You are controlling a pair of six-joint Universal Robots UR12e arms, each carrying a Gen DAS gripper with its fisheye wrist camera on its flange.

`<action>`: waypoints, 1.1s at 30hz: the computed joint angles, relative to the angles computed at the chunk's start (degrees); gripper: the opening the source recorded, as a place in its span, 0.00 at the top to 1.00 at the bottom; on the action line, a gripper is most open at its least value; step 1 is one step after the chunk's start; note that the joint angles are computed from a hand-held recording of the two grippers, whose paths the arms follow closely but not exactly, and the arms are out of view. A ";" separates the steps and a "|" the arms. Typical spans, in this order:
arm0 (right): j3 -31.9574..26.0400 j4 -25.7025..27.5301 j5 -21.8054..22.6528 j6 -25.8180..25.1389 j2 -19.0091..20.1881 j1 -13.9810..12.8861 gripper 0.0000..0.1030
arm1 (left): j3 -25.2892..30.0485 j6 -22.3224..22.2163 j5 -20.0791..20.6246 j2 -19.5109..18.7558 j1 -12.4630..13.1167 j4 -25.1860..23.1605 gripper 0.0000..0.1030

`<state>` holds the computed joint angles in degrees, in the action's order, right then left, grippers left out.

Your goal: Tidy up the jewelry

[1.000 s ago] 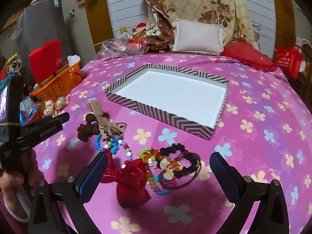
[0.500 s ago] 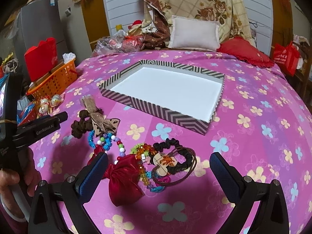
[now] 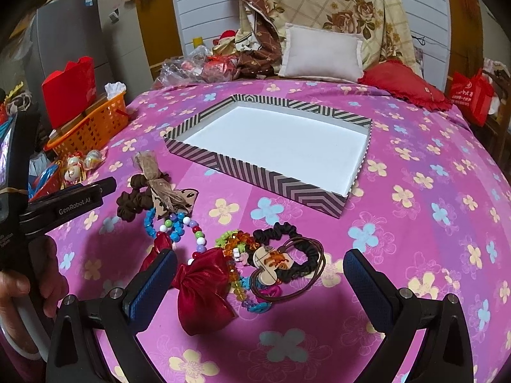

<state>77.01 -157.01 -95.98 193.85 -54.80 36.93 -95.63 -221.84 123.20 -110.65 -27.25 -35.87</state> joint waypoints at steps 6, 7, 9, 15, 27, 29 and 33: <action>0.00 0.34 0.29 0.24 0.10 -0.06 0.00 | -0.05 0.67 0.86 -0.22 -0.04 0.92 0.34; 0.05 0.36 0.30 0.20 0.10 -0.07 0.00 | -0.11 0.74 0.96 -0.23 -0.05 1.21 0.34; 0.07 0.43 0.35 0.21 0.11 -0.07 0.00 | -0.11 0.73 0.80 -0.23 0.00 1.21 0.34; 0.15 0.77 0.43 -0.06 0.14 -0.09 0.00 | -0.21 1.08 1.96 -0.52 -0.14 1.80 0.34; 0.21 1.20 1.60 0.37 0.16 -0.26 0.00 | -0.78 -0.60 -0.66 -0.37 0.37 3.18 0.34; 0.19 1.28 1.75 0.19 0.18 -0.25 0.00 | -0.86 -0.81 -0.90 -0.31 0.43 3.17 0.34; 0.20 1.80 2.73 -1.16 0.27 -0.18 0.00 | -1.01 -1.04 -1.13 -0.23 0.54 3.33 0.34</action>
